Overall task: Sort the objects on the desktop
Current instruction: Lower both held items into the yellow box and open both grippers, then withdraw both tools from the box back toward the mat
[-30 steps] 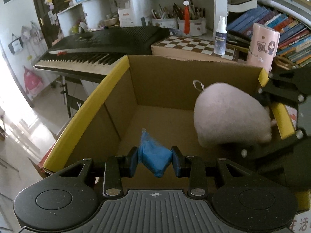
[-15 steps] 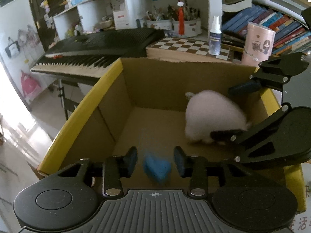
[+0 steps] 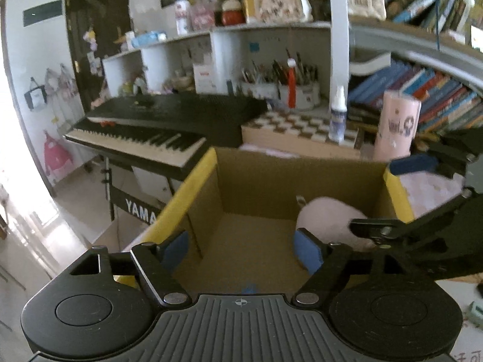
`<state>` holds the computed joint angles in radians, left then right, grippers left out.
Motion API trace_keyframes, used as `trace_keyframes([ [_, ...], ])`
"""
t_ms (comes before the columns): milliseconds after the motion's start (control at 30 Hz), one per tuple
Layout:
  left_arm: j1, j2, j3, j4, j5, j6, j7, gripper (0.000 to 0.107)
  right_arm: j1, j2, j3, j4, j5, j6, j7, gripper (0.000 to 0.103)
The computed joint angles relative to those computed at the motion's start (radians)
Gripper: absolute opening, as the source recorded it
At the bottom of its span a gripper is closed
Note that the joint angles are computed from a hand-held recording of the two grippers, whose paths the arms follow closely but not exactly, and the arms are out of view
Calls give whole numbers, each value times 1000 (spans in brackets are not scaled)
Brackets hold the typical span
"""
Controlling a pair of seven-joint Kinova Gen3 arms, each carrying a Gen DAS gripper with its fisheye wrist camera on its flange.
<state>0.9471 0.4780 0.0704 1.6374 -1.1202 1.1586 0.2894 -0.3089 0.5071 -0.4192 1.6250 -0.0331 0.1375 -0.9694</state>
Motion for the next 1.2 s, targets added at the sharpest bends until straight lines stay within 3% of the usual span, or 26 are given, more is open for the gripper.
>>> trace_keyframes([
  [333, 58, -46, 35, 81, -77, 97, 148, 88, -74, -191, 107, 291, -392, -298, 29, 77],
  [567, 75, -75, 84, 143, -96, 136, 227, 90, -396, -282, 397, 451, -677, -477, 36, 77],
  [867, 107, -102, 142, 206, -69, 165, 295, 90, -813, -350, 679, 596, -1043, -628, 155, 78],
  [967, 119, -104, 156, 212, -43, 177, 302, 90, -849, -365, 649, 628, -1165, -690, 191, 79],
  [1133, 122, -110, 168, 213, 35, 170, 313, 90, -739, -389, 419, 660, -1367, -792, 248, 79],
  [1200, 134, -114, 171, 223, 48, 166, 330, 90, -720, -397, 376, 669, -1417, -798, 260, 79],
])
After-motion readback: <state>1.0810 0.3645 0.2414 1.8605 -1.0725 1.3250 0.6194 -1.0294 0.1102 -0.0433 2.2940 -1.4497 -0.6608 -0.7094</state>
